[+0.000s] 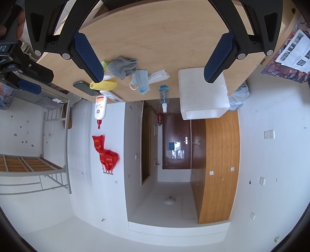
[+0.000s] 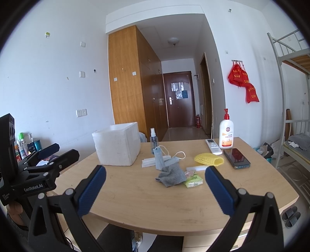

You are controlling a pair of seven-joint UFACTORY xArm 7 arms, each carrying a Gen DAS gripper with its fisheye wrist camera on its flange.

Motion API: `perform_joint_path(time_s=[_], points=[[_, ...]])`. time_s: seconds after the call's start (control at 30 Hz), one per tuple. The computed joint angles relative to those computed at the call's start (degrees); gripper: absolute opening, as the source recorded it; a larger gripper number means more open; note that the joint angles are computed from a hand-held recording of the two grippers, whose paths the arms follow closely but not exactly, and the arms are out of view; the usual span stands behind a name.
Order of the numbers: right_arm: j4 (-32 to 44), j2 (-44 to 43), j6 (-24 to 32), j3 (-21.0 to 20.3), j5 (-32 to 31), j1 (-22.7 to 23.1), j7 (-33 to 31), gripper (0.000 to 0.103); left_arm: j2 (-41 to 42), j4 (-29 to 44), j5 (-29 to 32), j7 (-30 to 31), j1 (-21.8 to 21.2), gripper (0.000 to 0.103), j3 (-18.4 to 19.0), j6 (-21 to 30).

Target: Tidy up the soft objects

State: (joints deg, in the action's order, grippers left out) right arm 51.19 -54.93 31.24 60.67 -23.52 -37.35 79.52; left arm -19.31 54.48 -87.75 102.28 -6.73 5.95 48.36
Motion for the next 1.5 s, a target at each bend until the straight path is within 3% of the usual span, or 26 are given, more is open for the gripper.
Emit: perform_joint_path(time_s=[0.93, 1.5], points=[[0.68, 5.02, -3.49, -1.66, -2.20, -2.80, -0.82, 0.103, 5.48, 6.43, 1.78, -4.35, -0.81, 0.103, -2.41, -2.88], [2.28, 16.83, -4.93, -2.43, -8.12, -5.25, -0.17, 0.103, 16.62, 17.68, 9.48, -12.04, -1.07, 0.103, -7.01, -4.41]])
